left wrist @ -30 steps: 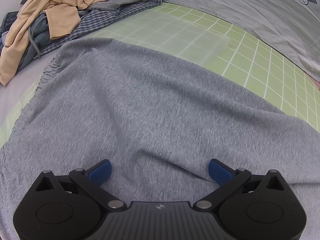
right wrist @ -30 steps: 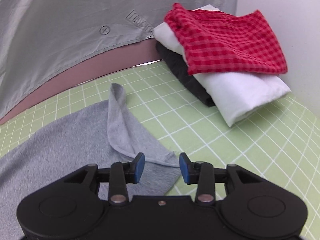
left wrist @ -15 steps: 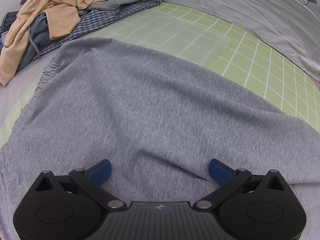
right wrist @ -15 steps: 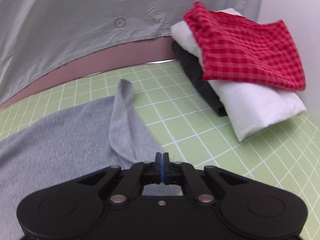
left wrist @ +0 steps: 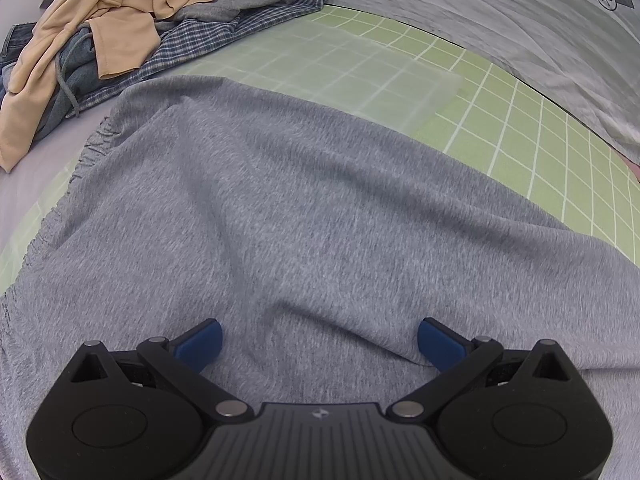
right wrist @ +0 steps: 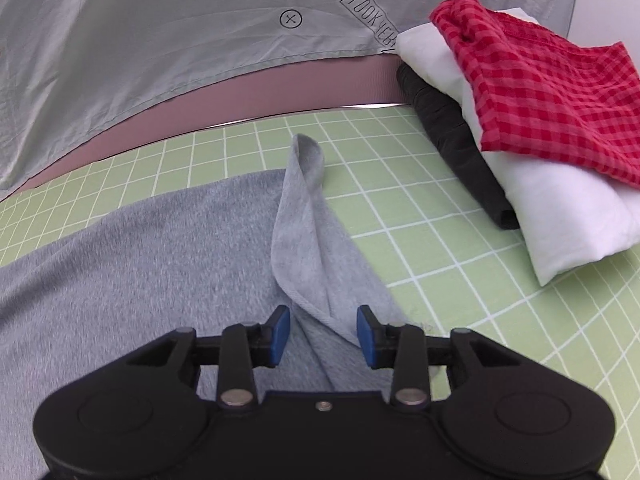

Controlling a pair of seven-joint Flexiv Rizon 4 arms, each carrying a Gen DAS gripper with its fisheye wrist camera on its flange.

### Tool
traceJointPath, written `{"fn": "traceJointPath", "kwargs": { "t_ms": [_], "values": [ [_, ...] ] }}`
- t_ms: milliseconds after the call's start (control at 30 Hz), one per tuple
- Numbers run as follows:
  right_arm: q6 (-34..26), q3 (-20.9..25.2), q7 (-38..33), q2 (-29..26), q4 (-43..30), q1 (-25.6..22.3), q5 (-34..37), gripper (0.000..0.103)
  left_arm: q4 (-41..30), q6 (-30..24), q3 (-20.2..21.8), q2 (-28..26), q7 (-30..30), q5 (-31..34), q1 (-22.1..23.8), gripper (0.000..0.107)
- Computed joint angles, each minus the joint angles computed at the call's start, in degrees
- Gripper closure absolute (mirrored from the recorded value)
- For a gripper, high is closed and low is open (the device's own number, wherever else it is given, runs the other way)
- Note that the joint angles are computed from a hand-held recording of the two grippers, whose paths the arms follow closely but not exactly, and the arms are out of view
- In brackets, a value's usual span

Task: Fold clothes

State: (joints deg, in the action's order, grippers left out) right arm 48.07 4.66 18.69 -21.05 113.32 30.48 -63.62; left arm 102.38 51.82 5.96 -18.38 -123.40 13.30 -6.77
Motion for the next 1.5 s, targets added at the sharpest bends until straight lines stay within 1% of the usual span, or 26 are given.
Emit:
{"fn": "traceJointPath", "kwargs": {
  "t_ms": [33, 200, 333, 367, 400, 433, 467, 500, 567, 600, 667, 700, 767, 933, 1000, 1067, 1100, 1133, 1167, 1200, 1233, 1300, 1500],
  "values": [
    [0.47, -0.04, 0.16, 0.01, 0.11, -0.16, -0.11, 0.1, 0.05, 0.06, -0.02, 0.02, 0.1, -0.03, 0.05, 0.004],
    [-4.32, 0.41, 5.62, 2.86, 2.4, -0.1, 0.0, 0.1, 0.22, 0.45, 0.01, 0.0, 0.19, 0.01, 0.12, 0.004],
    [-5.46, 1.55, 7.13, 4.03, 4.15, -1.47, 3.24, 0.099, 0.28, 0.43, -0.03, 0.01, 0.51, -0.22, 0.26, 0.004],
    [-6.86, 1.95, 5.88, 3.91, 3.78, -1.3, 4.36, 0.099, 0.29, 0.39, -0.04, 0.03, 0.64, -0.31, 0.31, 0.004],
    [-9.03, 2.28, 5.12, 3.69, 3.02, -0.79, 5.57, 0.093, 0.3, 0.35, -0.04, 0.05, 0.7, -0.35, 0.33, 0.004],
    [-11.29, 2.55, 4.52, 3.46, 2.19, -0.22, 6.72, 0.075, 0.32, 0.33, -0.03, 0.07, 0.69, -0.36, 0.32, 0.004],
    [-11.39, 2.49, 5.31, 3.57, 2.18, -0.08, 6.35, 0.066, 0.34, 0.3, -0.02, 0.1, 0.68, -0.37, 0.32, 0.004],
    [-11.16, 2.42, 6.37, 3.73, 2.32, -0.02, 5.72, 0.064, 0.36, 0.29, -0.02, 0.12, 0.69, -0.38, 0.33, 0.004],
    [-9.86, 2.31, 8.03, 3.95, 2.54, -0.2, 4.25, 0.064, 0.31, 0.26, -0.02, 0.1, 0.6, -0.37, 0.3, 0.004],
    [-8.97, 2.26, 7.61, 3.63, 2.28, -0.41, 3.71, 0.062, 0.31, 0.29, -0.04, 0.08, 0.67, -0.42, 0.34, 0.004],
    [-7.27, 2.05, 6.45, 2.88, 1.63, -0.7, 2.8, 0.054, 0.18, 0.32, -0.08, -0.06, 0.94, -0.54, 0.46, 0.004],
    [-7.14, 2.01, 4.64, 1.9, 0.58, -0.7, 3.36, 0.053, -0.07, 0.28, -0.08, -0.26, 1.14, -0.55, 0.54, 0.004],
    [-8.66, 1.84, 1.47, 0.42, -1.18, -0.25, 5.38, 0.053, -0.62, 0.22, -0.04, -0.68, 1.52, -0.61, 0.67, 0.004],
    [-12.81, 0.79, 4.25, 0.34, -2.02, 0.48, 7.95, 0.051, -3.24, 1.2, 0.64, -2.89, 1.52, 0.24, 0.84, 0.004],
    [-14.46, 0.72, 5.26, 0.66, -2.1, 0.29, 9.31, 0.044, -4.63, 2.21, 0.81, -4.24, 2.37, -0.03, 1.31, 0.004],
    [-16.15, 1.02, 4.11, 1.12, -2.3, 0.41, 9.52, 0.041, -7.26, 0.61, 1.43, -5.67, 2.34, -0.05, 1.24, 0.004],
    [-16.74, 1.22, 3.1, 1.62, -2.06, 0.56, 8.75, 0.036, -8.42, -0.18, 1.85, -6.19, 1.85, 0.12, 1.06, 0.004],
    [-17.22, 1.44, 2.44, 2.28, -1.7, 0.78, 7.67, 0.025, -9.02, -0.33, 2.4, -6.25, 0.78, 0.52, 0.77, 0.004],
    [-17.84, 1.77, 2.17, 2.94, -1.39, 1.09, 6.76, 0.019, -8.82, 0.56, 2.68, -5.83, 0.03, 0.73, 0.72, 0.004],
    [-18.22, 2.23, 2.04, 3.76, -0.92, 1.35, 5.94, 0.011, -7.91, 1.81, 2.64, -4.92, -0.13, 0.68, 0.83, 0.004],
    [-18.45, 2.84, 2.14, 4.69, -0.35, 1.59, 5.48, 0.006, -6.69, 3.01, 2.55, -3.74, -0.14, 0.61, 0.9, 0.004],
    [-19.09, 4.19, 2.9, 6.58, 0.8, 2.22, 4.82, 0.001, -4.05, 5.24, 2.34, -1.15, -0.02, 0.53, 1.02, 0.004],
    [-22.35, 9.54, 9.29, 12.29, 5.28, 5.6, 5.45, 0.0, 8.77, 9.61, 1.1, 10.77, 3.44, 2.73, 1.13, 0.004]
  ]
}}
